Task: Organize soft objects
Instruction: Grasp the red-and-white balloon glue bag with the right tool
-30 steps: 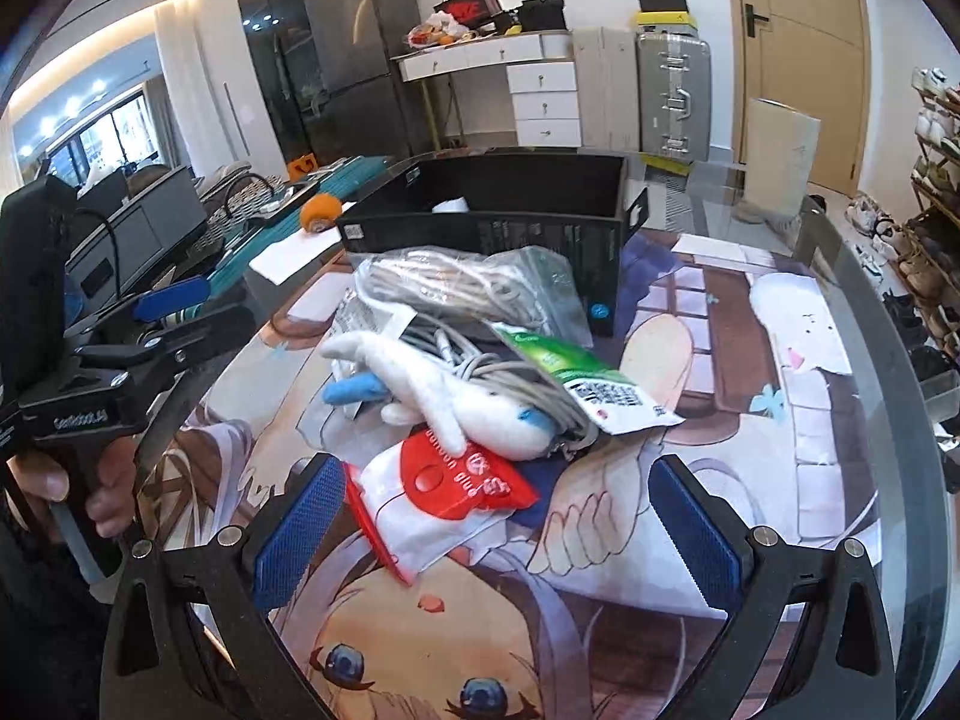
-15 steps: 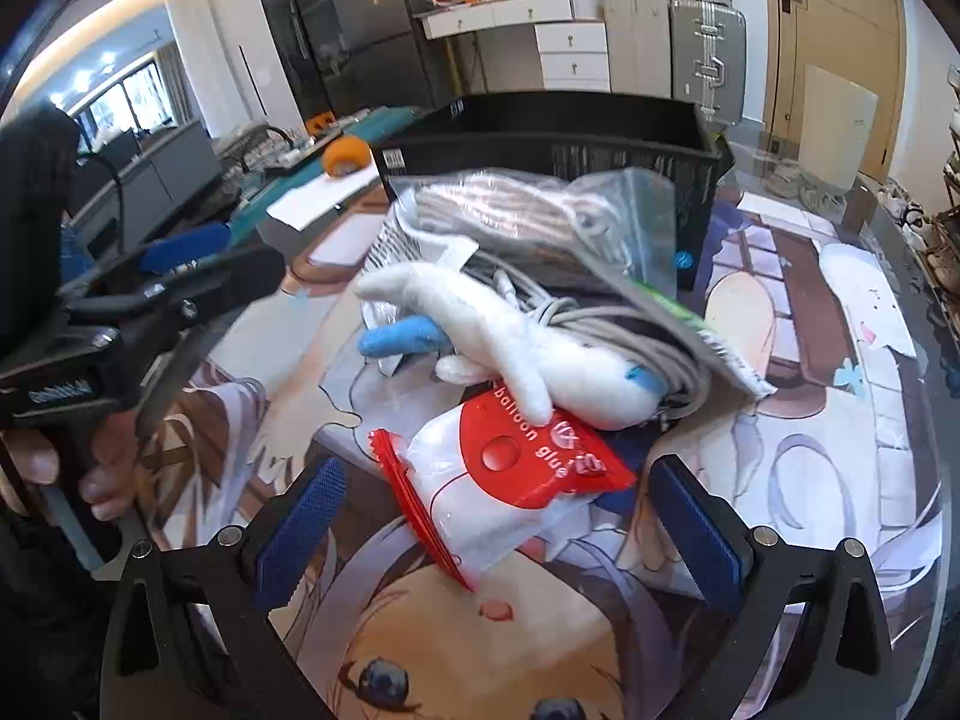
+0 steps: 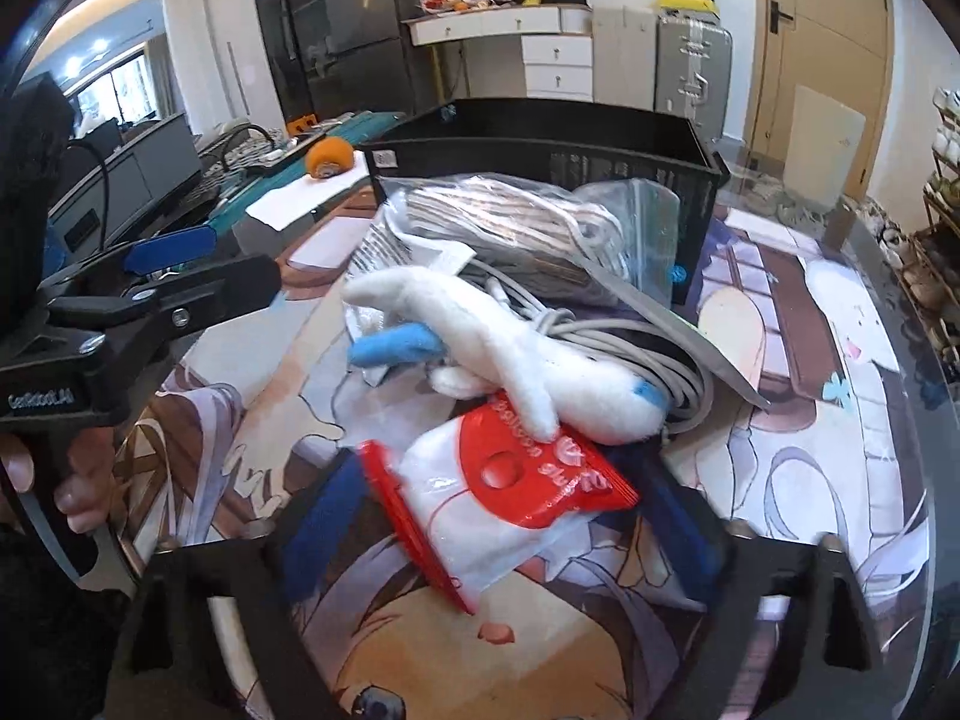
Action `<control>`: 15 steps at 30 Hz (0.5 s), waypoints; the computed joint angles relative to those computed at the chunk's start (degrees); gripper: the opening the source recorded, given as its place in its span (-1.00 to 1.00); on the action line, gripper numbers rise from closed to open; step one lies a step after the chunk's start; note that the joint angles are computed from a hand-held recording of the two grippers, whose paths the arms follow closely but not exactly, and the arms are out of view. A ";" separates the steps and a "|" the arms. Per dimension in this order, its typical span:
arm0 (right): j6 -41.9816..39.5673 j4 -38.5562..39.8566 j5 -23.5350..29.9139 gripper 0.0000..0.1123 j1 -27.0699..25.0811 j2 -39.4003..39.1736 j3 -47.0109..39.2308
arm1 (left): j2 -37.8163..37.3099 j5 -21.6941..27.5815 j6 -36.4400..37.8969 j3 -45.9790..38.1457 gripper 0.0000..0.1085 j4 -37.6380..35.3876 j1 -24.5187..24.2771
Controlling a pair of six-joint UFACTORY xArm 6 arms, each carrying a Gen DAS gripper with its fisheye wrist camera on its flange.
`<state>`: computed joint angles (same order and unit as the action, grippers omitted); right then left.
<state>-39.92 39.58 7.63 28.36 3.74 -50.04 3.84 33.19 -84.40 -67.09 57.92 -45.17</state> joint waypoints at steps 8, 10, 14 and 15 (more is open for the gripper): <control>-9.62 6.47 2.88 0.15 -0.45 -1.56 0.28 | 0.02 0.47 0.64 -0.09 0.90 -0.18 -0.29; -12.88 8.74 4.37 0.14 -0.73 -2.12 0.16 | 0.02 0.32 0.21 -0.11 0.90 0.04 -0.26; -16.01 10.69 6.71 0.12 -1.12 -3.91 0.51 | -0.20 0.26 -0.34 0.13 0.90 0.36 -0.10; -17.08 11.15 6.90 0.12 -1.01 -4.51 0.75 | -0.26 0.18 -0.29 0.19 0.90 0.23 -0.05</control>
